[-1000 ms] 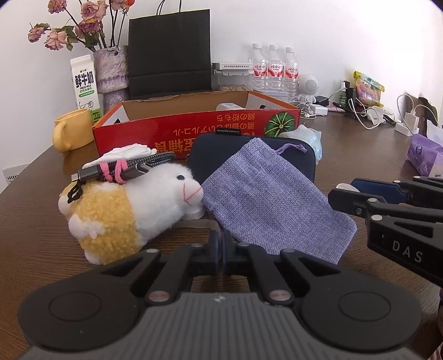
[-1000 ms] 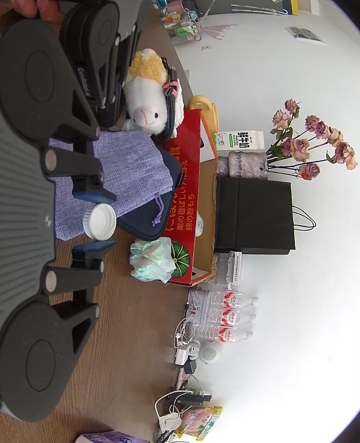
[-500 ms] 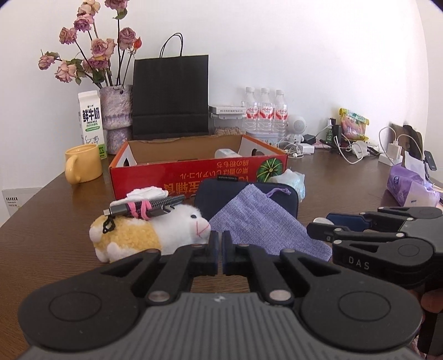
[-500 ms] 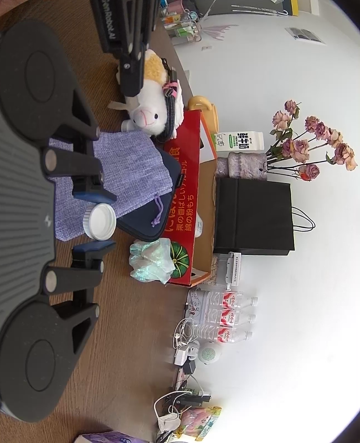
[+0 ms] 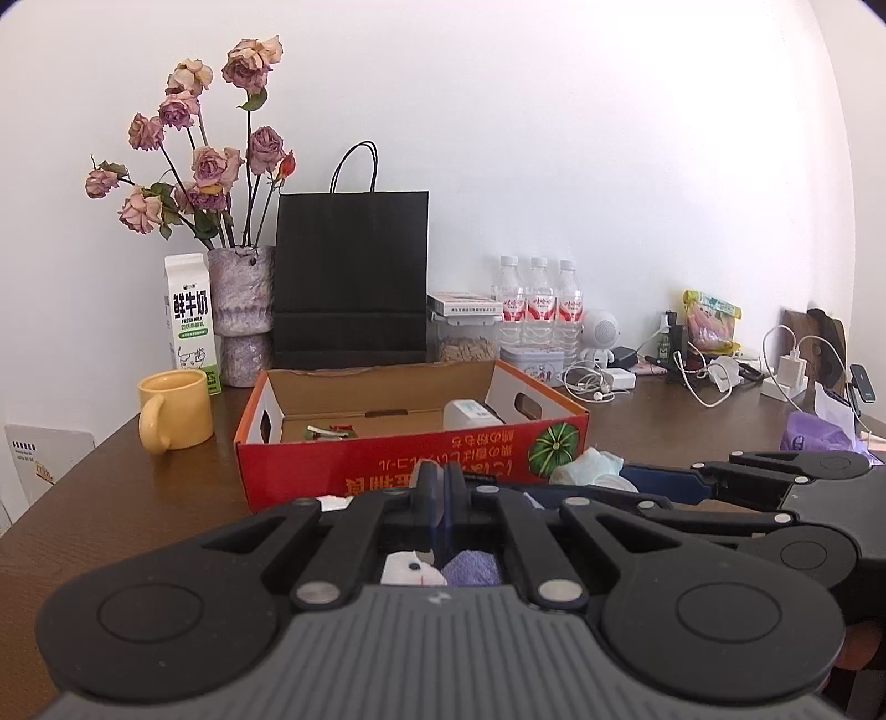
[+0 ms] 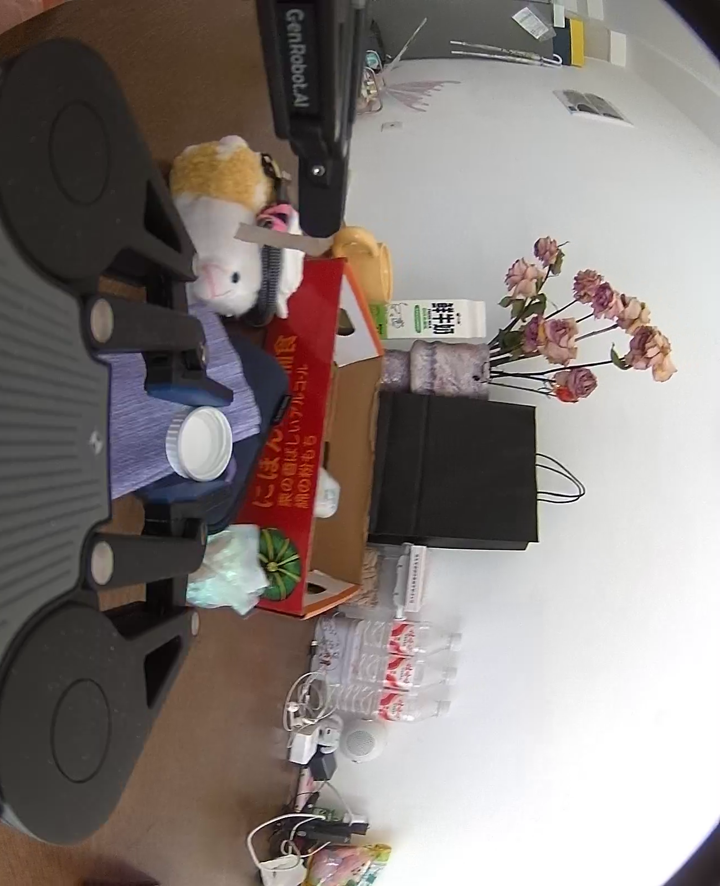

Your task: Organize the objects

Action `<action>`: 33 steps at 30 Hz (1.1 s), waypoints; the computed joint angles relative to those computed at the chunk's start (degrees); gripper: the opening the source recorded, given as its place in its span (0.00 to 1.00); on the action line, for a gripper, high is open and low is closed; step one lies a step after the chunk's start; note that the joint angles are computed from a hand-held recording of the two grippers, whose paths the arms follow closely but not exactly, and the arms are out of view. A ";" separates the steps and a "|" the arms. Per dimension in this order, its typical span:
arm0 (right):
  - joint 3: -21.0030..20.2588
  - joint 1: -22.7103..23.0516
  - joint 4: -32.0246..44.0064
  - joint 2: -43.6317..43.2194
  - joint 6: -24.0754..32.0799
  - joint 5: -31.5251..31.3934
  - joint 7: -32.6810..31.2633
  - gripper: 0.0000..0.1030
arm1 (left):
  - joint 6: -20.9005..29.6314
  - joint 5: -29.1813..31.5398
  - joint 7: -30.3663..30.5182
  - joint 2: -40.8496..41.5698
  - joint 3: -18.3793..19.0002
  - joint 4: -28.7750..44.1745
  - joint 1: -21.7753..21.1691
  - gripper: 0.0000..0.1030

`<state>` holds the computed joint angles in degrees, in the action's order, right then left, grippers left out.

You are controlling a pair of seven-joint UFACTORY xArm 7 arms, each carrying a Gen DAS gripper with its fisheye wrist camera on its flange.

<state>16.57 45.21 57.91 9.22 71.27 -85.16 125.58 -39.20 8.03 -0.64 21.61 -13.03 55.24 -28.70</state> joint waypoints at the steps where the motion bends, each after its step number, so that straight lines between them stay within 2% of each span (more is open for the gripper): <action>1: -0.29 -0.26 0.31 -0.13 -0.17 -0.74 -0.51 0.27 | 0.04 -0.12 0.04 0.33 0.05 0.84 -0.05 0.03; 8: -2.46 -3.50 4.76 0.35 -3.01 -6.50 -5.68 0.27 | 2.08 0.91 -1.17 4.66 -0.08 10.91 0.34 0.03; 14: -5.18 -6.77 11.40 3.28 -7.63 -10.92 -10.38 0.27 | 7.92 0.32 -2.92 11.40 -0.03 24.87 -0.23 0.03; 19: -8.05 -9.54 18.14 7.11 -13.36 -12.11 -12.84 0.27 | 13.24 -5.61 -2.13 18.05 3.67 37.61 -4.29 0.03; 22: -9.85 -10.82 21.83 9.77 -16.76 -11.36 -13.68 0.27 | 18.75 -7.87 -1.85 21.99 5.33 45.29 -5.79 0.03; 27: -12.77 -12.61 26.51 14.00 -22.49 -7.50 -15.34 0.27 | 28.30 -12.41 -3.56 30.56 12.26 60.61 -10.36 0.03; 33: -15.69 -13.36 28.20 17.00 -26.96 -2.03 -17.29 0.27 | 41.43 -8.86 -6.91 38.45 11.85 74.50 -9.35 0.03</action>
